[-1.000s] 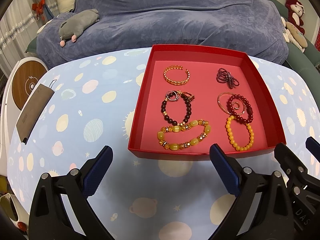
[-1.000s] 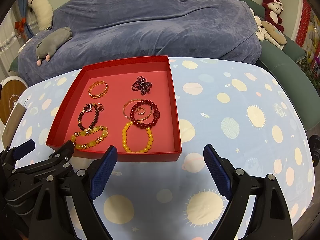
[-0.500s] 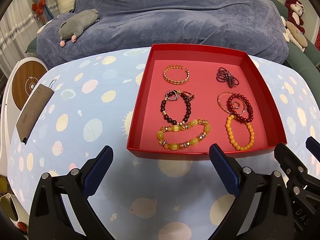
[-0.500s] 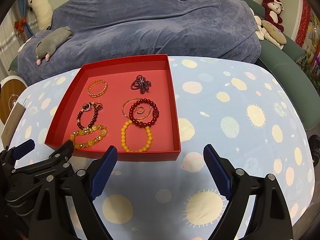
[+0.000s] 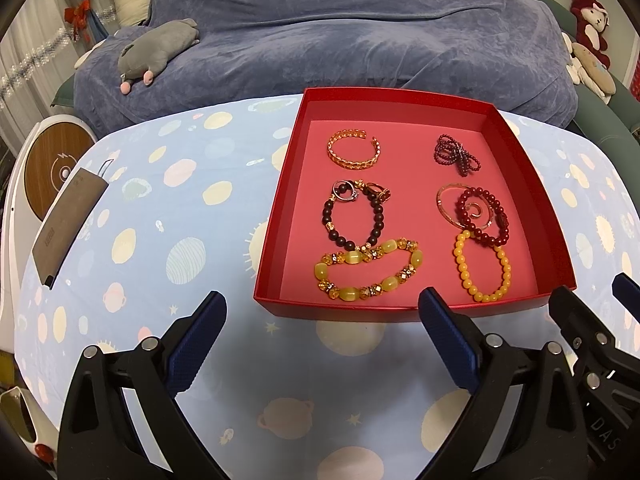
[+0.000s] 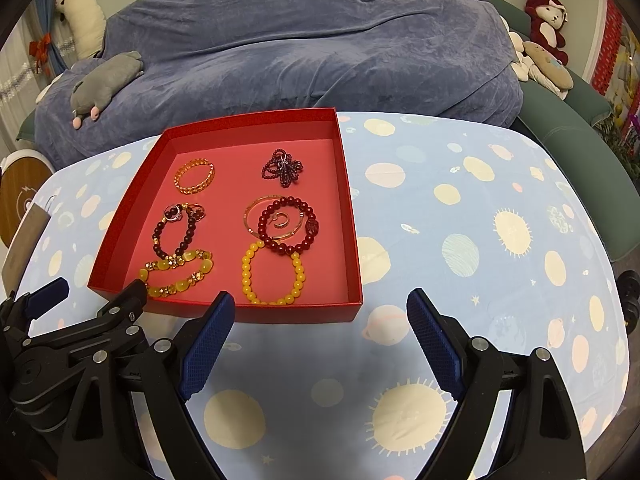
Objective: Organize jewelry
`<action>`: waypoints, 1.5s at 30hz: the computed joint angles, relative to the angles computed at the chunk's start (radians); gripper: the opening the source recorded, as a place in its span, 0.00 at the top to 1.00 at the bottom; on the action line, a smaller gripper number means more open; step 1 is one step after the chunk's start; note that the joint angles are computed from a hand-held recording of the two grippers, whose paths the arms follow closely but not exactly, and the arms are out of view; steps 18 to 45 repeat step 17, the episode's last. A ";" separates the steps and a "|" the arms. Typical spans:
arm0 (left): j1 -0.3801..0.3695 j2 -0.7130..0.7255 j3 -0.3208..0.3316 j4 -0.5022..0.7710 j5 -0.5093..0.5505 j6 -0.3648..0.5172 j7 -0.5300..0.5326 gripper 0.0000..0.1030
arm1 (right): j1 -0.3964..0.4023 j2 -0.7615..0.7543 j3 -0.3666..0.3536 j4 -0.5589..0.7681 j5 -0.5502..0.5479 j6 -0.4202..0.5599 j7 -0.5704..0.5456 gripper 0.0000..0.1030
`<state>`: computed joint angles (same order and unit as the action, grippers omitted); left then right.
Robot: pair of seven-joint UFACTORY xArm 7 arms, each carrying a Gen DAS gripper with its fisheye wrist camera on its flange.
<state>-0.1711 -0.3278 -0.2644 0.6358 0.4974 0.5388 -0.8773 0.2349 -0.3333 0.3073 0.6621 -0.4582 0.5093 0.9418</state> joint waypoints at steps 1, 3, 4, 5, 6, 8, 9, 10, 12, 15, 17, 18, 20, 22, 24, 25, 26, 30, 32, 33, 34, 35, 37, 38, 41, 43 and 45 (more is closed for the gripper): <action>0.000 0.001 0.000 0.001 0.001 0.001 0.001 0.11 | 0.001 -0.001 -0.001 0.000 0.001 0.001 -0.001 0.18; 0.004 0.005 -0.004 0.000 0.012 -0.003 -0.006 0.11 | -0.001 -0.001 -0.002 -0.004 -0.001 -0.001 -0.001 0.18; 0.005 0.005 -0.005 -0.001 0.019 -0.008 -0.009 0.11 | -0.001 -0.001 -0.001 -0.005 -0.002 -0.001 0.001 0.18; 0.005 0.006 -0.004 0.000 0.021 -0.008 -0.009 0.11 | -0.004 0.004 0.003 -0.004 -0.007 -0.003 0.007 0.18; 0.006 0.008 -0.004 0.000 0.023 -0.009 -0.010 0.11 | -0.003 0.003 0.002 -0.004 -0.008 -0.002 0.008 0.18; 0.003 0.007 -0.002 0.000 0.021 -0.008 -0.009 0.11 | -0.004 0.007 0.002 -0.004 -0.011 -0.004 0.011 0.18; 0.000 0.009 0.002 0.001 0.014 -0.009 -0.002 0.10 | -0.003 0.007 0.000 -0.005 -0.010 -0.005 0.009 0.18; 0.000 0.012 0.002 0.001 0.013 -0.009 -0.003 0.10 | -0.001 0.007 -0.002 -0.004 -0.007 -0.005 0.006 0.18; 0.003 0.012 0.001 0.001 0.014 -0.009 -0.010 0.10 | -0.003 0.012 0.003 -0.002 -0.015 -0.003 0.013 0.18; 0.002 0.011 0.002 0.000 0.015 -0.008 -0.014 0.10 | -0.002 0.013 0.005 0.002 -0.023 0.002 0.016 0.18; 0.003 0.010 0.000 -0.001 0.019 -0.007 -0.017 0.10 | 0.001 0.012 0.003 0.001 -0.024 0.003 0.016 0.18; 0.003 0.010 0.000 -0.001 0.019 -0.007 -0.017 0.10 | 0.001 0.012 0.003 0.001 -0.024 0.003 0.016 0.18; 0.003 0.010 0.000 -0.001 0.019 -0.007 -0.017 0.10 | 0.001 0.012 0.003 0.001 -0.024 0.003 0.016 0.18; 0.003 0.010 0.000 -0.001 0.019 -0.007 -0.017 0.10 | 0.001 0.012 0.003 0.001 -0.024 0.003 0.016 0.18; 0.003 0.010 0.000 -0.001 0.019 -0.007 -0.017 0.10 | 0.001 0.012 0.003 0.001 -0.024 0.003 0.016 0.18; 0.003 0.010 0.000 -0.001 0.019 -0.007 -0.017 0.10 | 0.001 0.012 0.003 0.001 -0.024 0.003 0.016 0.18; 0.003 0.010 0.000 -0.001 0.019 -0.007 -0.017 0.10 | 0.001 0.012 0.003 0.001 -0.024 0.003 0.016 0.18; 0.003 0.010 0.000 -0.001 0.019 -0.007 -0.017 0.10 | 0.001 0.012 0.003 0.001 -0.024 0.003 0.016 0.18; 0.003 0.010 0.000 -0.001 0.019 -0.007 -0.017 0.10 | 0.001 0.012 0.003 0.001 -0.024 0.003 0.016 0.18; 0.003 0.010 0.000 -0.001 0.019 -0.007 -0.017 0.10 | 0.001 0.012 0.003 0.001 -0.024 0.003 0.016 0.18; 0.003 0.010 0.000 -0.001 0.019 -0.007 -0.017 0.10 | 0.001 0.012 0.003 0.001 -0.024 0.003 0.016 0.18; 0.003 0.010 0.000 -0.001 0.019 -0.007 -0.017 0.10 | 0.001 0.012 0.003 0.001 -0.024 0.003 0.016 0.18; 0.003 0.010 0.000 -0.001 0.019 -0.007 -0.017 0.10 | 0.001 0.012 0.003 0.001 -0.024 0.003 0.016 0.18; 0.003 0.010 0.000 -0.001 0.019 -0.007 -0.017 0.10 | 0.001 0.012 0.003 0.001 -0.024 0.003 0.016 0.18; 0.003 0.010 0.000 -0.001 0.019 -0.007 -0.017 0.10 | 0.001 0.012 0.003 0.001 -0.024 0.003 0.016 0.18; 0.003 0.010 0.000 -0.001 0.019 -0.007 -0.017 0.10 | 0.001 0.012 0.003 0.001 -0.024 0.003 0.016 0.18; 0.003 0.010 0.000 -0.001 0.019 -0.007 -0.017 0.10 | 0.001 0.012 0.003 0.001 -0.024 0.003 0.016 0.18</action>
